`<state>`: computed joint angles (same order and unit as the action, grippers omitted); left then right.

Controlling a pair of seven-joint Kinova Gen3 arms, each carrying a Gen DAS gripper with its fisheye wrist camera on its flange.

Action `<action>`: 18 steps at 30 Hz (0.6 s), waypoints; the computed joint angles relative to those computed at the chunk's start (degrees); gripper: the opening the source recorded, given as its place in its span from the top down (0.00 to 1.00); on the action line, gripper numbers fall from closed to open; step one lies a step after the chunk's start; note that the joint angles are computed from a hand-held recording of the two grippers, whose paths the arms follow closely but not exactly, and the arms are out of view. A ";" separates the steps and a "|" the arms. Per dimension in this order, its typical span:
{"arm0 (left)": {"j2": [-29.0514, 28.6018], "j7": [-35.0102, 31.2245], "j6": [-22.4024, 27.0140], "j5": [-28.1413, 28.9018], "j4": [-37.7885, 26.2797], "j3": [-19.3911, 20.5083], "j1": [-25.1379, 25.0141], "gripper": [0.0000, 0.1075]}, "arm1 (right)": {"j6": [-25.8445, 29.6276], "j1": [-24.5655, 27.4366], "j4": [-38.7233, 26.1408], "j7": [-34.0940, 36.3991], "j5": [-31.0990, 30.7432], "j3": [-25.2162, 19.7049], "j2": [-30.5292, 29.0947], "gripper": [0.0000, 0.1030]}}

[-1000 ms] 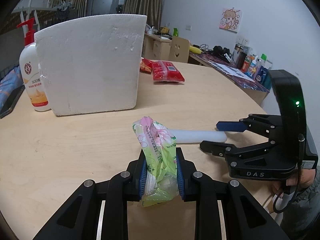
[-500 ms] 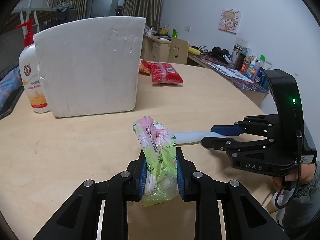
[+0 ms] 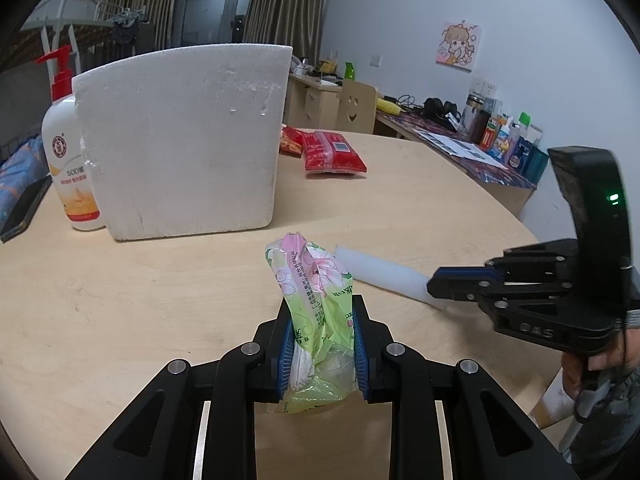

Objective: Organize soft objects
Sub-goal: 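Lower the right gripper onto the white foam strip and close on its end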

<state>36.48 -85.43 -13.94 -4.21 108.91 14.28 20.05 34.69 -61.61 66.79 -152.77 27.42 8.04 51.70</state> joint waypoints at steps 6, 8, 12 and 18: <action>0.06 0.28 0.37 -0.22 -0.12 0.38 -0.29 0.75 | 1.99 -0.14 -2.49 1.72 -0.58 -1.04 1.10 0.91; 0.14 0.32 0.56 -0.34 -0.32 0.53 -0.44 0.75 | 5.19 -0.97 -4.82 2.15 0.00 -0.16 2.49 0.91; 0.08 0.42 0.40 0.12 -0.34 -0.01 -0.04 0.75 | 7.08 -1.97 -5.52 1.71 1.93 0.66 2.91 0.90; -0.25 0.50 -0.11 0.83 0.03 -0.83 0.71 0.75 | 5.00 -2.85 -4.30 0.19 4.43 1.28 2.40 0.29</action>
<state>36.23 -84.92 -14.06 -3.38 108.94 13.45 20.76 39.69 -64.45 62.49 -152.58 31.85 9.32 54.09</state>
